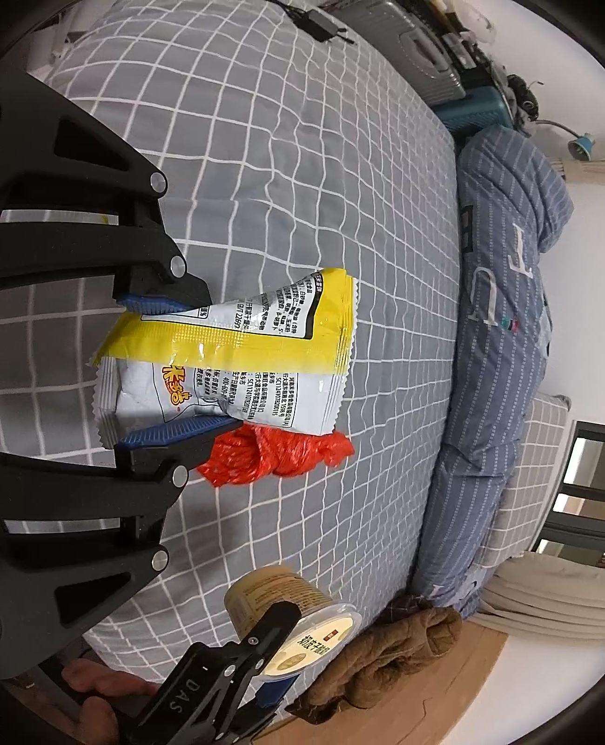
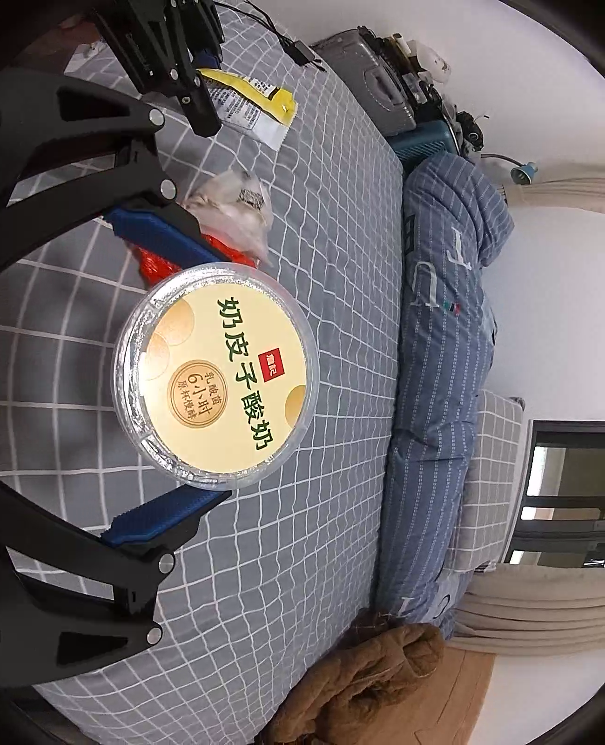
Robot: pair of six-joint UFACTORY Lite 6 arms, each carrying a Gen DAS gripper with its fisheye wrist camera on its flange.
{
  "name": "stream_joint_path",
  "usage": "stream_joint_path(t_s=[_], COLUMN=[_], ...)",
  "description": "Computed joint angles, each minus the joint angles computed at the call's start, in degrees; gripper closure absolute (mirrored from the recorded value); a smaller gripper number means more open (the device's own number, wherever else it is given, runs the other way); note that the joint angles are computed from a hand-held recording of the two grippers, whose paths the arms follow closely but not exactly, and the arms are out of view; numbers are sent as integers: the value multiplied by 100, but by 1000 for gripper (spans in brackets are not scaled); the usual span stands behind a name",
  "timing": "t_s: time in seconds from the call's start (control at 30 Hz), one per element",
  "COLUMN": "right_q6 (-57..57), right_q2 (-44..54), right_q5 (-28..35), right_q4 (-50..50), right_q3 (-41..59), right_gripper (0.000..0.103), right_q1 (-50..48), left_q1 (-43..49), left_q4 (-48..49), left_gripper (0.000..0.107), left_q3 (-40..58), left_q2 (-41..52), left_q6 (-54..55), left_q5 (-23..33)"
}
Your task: Collect trash
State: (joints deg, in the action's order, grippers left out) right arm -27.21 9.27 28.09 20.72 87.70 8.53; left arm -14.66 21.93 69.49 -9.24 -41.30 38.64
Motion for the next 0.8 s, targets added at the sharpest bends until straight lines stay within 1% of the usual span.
stream_joint_path(t_s=[0.23,0.47,0.8], right_q6=[-176,-452,-558], right_q2=[-768,-1440,-2444], right_q5=[74,275,533], right_q4=[132,430,527], right_q3=[-708,-1336,-2175], right_gripper=[18,18,18], right_q1=[-95,-313,-477], left_q1=[-431,-907,-1652], left_q4=[307,692,1012], left_gripper=[71,71,71], left_q3=[-325,-669,-1168], left_q2=[-495,-936,-1501], left_q6=[-519,-1130,-1856], left_q5=[278,640,1102])
